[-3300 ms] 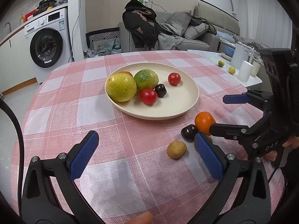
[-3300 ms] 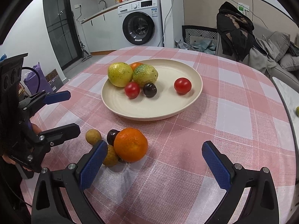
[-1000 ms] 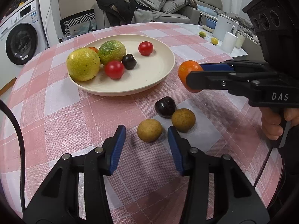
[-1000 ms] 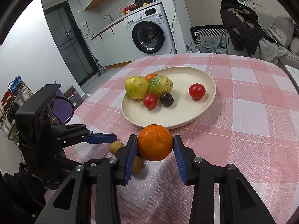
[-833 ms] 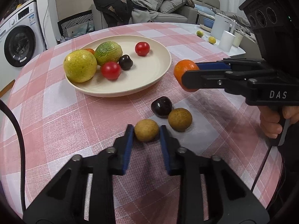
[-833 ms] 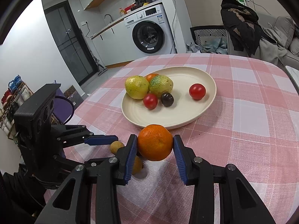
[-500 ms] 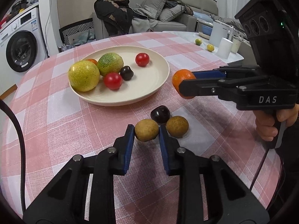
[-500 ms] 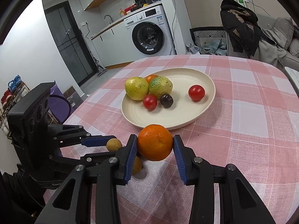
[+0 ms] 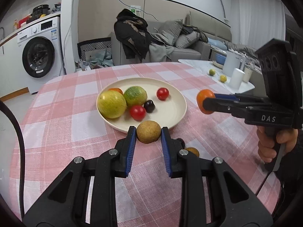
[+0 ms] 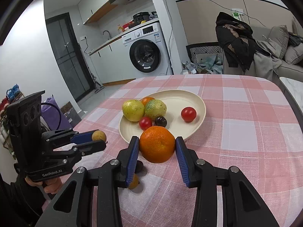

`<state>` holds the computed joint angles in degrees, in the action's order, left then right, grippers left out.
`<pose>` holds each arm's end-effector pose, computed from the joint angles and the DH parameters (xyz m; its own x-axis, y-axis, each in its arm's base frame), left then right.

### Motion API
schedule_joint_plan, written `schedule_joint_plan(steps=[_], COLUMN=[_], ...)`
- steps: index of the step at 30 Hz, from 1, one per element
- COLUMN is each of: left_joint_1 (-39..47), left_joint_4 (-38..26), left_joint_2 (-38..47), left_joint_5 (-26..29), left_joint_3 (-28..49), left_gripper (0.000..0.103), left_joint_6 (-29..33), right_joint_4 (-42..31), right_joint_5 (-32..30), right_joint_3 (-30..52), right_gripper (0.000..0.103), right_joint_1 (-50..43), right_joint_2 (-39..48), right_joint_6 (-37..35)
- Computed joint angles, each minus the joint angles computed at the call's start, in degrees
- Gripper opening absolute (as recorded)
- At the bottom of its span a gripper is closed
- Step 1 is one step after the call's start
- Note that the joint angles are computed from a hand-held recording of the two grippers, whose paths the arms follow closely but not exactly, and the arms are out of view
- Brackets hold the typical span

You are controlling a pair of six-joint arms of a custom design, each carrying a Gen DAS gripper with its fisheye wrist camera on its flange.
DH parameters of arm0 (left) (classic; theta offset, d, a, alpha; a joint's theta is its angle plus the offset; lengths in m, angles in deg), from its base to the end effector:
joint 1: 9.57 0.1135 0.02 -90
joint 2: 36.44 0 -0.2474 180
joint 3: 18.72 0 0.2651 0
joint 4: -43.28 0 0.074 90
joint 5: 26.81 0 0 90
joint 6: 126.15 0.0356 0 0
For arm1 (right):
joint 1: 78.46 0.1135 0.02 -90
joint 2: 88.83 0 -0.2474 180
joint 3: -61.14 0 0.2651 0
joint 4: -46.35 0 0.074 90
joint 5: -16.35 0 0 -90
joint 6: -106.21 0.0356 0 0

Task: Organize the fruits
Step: 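Grasp the small brown fruit with the left gripper while the right tool holds the mandarin, then carry the mandarin and brown fruit onto the plate with both tools, release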

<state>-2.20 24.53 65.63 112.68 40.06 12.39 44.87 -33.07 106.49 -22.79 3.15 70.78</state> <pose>0.3111 0.0130 0.0879 -0.3775 0.4420 -0.8137 0.8354 0.5417 -0.0933 0.1759 0.2166 0.0928 -0.5548 0.2849 -0.7817 0.1205 0.9572 0.2633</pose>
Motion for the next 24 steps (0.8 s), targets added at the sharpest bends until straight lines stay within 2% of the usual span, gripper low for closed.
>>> schedule_joint_plan(steps=[6, 12, 16, 24], left_joint_1=[0.93, 0.52, -0.77, -4.8], left_joint_4=[0.51, 1.42, 2.79, 6.48], left_joint_2=[-1.74, -2.31, -2.38, -0.03], left_joint_5=[1.09, 0.96, 0.03, -3.34], left_joint_3=[0.67, 2.03, 2.85, 4.74], left_gripper=[0.024, 0.024, 0.024, 0.024], left_joint_6=[-2.25, -5.26, -8.08, -13.16], right_joint_4=[-0.97, -5.79, -8.09, -6.98], right_joint_5=[-1.93, -0.02, 0.19, -1.75], right_joint_3=[-0.8, 0.65, 2.86, 5.0], right_gripper=[0.04, 0.04, 0.04, 0.04], right_joint_1=[-2.59, -2.88, -4.01, -7.73], right_joint_2=[-3.37, -6.71, -6.78, -4.75], right_joint_6=[0.24, -0.52, -2.55, -5.43])
